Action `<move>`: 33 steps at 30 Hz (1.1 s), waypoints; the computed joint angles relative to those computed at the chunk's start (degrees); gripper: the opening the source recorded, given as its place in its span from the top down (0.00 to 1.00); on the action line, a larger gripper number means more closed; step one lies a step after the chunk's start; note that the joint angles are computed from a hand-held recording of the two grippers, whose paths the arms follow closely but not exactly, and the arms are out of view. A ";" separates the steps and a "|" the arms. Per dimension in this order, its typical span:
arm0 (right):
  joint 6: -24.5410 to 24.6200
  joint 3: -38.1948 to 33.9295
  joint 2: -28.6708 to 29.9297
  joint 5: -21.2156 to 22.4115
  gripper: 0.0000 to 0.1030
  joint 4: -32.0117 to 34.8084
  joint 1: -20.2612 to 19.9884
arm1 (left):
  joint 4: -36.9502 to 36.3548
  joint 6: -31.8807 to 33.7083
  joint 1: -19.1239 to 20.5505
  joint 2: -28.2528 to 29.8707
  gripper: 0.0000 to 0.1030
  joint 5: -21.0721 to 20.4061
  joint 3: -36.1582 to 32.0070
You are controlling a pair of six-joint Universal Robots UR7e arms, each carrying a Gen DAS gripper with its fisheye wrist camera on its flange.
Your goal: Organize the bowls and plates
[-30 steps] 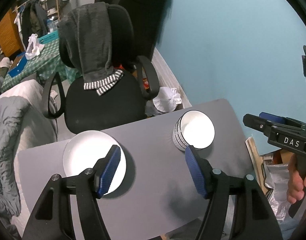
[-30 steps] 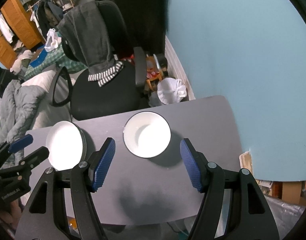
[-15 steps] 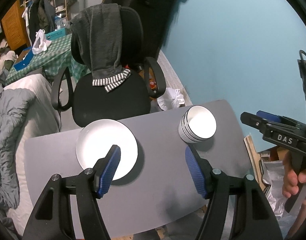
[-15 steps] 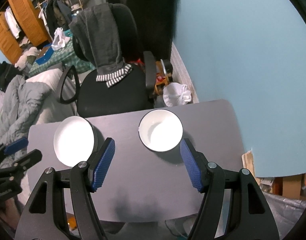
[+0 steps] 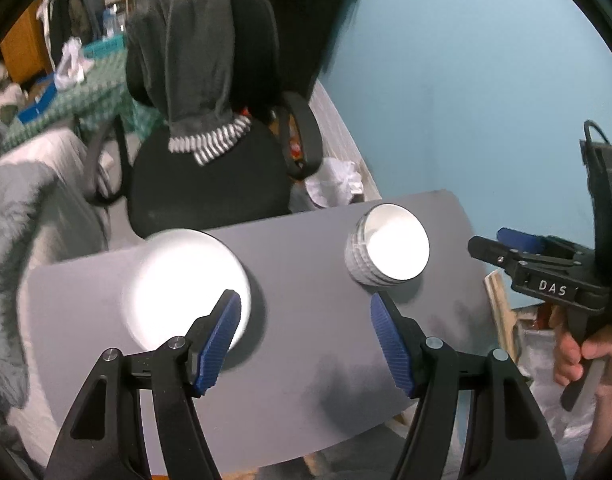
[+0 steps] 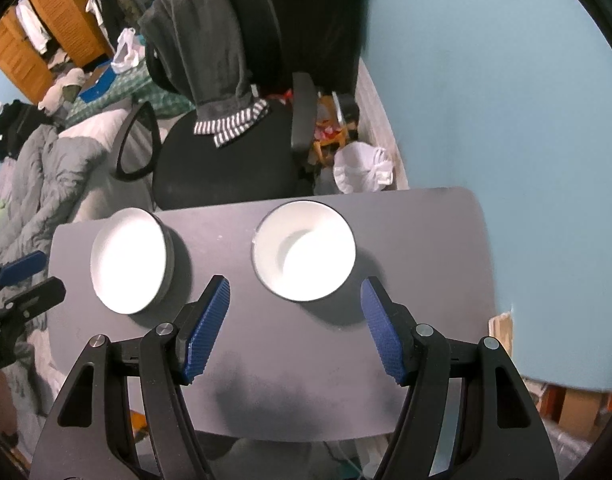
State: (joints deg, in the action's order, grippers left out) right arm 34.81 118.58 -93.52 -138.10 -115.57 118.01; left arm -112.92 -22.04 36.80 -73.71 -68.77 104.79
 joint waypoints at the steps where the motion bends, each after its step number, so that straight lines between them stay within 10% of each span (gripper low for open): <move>1: -1.26 0.31 -0.48 0.51 0.35 -0.47 -1.23 | -0.14 -0.72 0.40 1.18 0.33 -0.66 -0.28; 17: -22.30 4.38 -2.86 13.26 0.34 -10.92 -20.59 | -4.55 -7.53 3.16 16.66 0.33 -5.17 -2.86; 33: -29.45 3.42 0.31 21.80 0.34 -10.96 -30.39 | -3.96 -10.45 6.51 24.66 0.33 -6.36 -5.73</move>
